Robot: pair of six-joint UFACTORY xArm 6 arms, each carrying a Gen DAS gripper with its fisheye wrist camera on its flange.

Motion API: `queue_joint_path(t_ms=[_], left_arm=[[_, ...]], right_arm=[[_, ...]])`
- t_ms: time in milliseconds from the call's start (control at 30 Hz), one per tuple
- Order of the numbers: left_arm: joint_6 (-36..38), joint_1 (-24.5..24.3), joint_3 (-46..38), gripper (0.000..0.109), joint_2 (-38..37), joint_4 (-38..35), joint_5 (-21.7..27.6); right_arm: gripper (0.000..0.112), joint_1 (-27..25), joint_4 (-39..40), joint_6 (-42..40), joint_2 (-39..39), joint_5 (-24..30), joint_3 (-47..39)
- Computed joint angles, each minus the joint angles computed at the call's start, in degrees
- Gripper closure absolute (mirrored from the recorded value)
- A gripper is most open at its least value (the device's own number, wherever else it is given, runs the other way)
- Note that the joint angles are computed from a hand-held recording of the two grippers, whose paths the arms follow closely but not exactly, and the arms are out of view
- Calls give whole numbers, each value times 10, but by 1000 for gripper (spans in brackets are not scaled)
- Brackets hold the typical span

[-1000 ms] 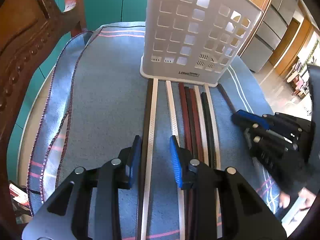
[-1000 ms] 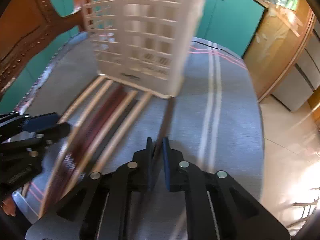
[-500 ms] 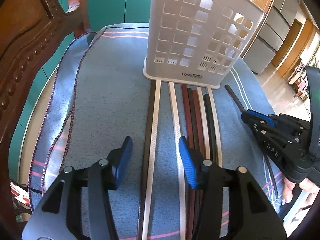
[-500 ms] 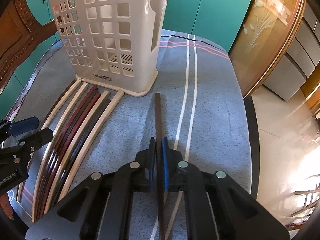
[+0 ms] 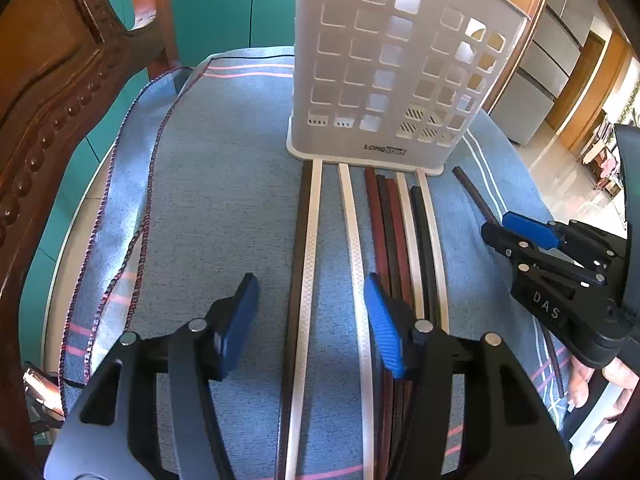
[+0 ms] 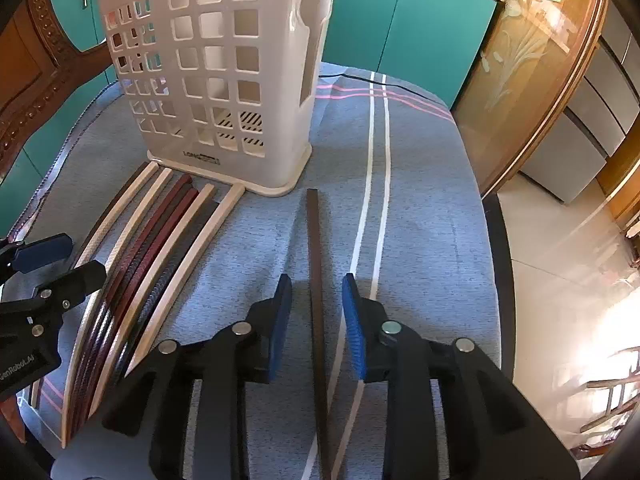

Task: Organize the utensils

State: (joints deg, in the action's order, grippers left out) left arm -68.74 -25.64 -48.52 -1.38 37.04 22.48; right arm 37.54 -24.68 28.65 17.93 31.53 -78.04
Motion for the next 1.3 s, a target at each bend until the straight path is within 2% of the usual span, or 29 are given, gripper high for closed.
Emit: queue_joint_path(t_ms=[867,1300], left_arm=[[-3,-13,-15,47,11,22,24],[-1,-12,-17,47,13,22,24]], right_arm=[[77,-1,-14,9,-3,-2,5],[77,2,57,-53,-4,-14,6]])
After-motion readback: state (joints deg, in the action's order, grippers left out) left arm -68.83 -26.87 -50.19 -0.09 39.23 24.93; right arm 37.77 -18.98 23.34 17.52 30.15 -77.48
